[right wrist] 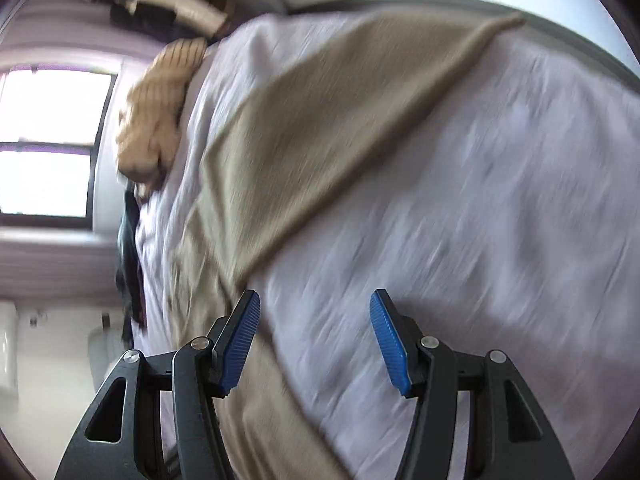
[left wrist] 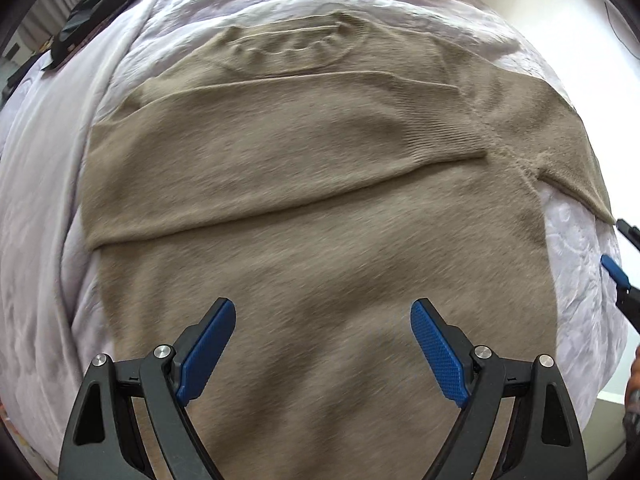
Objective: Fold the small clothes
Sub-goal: 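Grasp the other sleeve of the sweater with the right gripper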
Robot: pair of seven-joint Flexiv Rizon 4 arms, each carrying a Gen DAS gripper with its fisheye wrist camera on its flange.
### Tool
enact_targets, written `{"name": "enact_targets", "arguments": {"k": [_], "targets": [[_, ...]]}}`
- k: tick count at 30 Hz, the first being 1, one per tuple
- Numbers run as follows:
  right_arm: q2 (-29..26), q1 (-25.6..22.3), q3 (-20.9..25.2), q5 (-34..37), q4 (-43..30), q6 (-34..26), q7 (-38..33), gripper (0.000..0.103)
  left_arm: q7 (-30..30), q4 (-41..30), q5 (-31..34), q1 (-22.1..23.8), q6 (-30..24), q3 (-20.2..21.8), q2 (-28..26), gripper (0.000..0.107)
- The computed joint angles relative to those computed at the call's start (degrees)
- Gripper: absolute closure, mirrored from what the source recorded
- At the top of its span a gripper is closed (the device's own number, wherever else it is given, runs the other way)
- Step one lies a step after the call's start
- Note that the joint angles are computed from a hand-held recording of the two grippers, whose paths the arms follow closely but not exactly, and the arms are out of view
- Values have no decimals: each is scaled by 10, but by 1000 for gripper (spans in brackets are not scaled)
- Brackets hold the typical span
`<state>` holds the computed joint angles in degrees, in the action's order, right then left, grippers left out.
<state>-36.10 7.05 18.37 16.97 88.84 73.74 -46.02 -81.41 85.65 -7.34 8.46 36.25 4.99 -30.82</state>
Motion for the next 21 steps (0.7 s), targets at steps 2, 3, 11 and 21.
{"name": "enact_targets", "arguments": {"k": [2,3,11,21], "targets": [[-11,-8,-8,9,-7,22,8,42,-7,-15,0,-7,-1,-5,-12,17],[-17,-14,-9,13,-12,31,11,42,-9,-21,0,-9,-1,-7,-17,17],[-79,-62,24,31,-71,85,22,42,-22,-72,7,-34,-8,-15,-58,17],[-144,-120,106,35,-125,154,42,67,-45,-113,7,-40,-8,-15,-88,17]]}}
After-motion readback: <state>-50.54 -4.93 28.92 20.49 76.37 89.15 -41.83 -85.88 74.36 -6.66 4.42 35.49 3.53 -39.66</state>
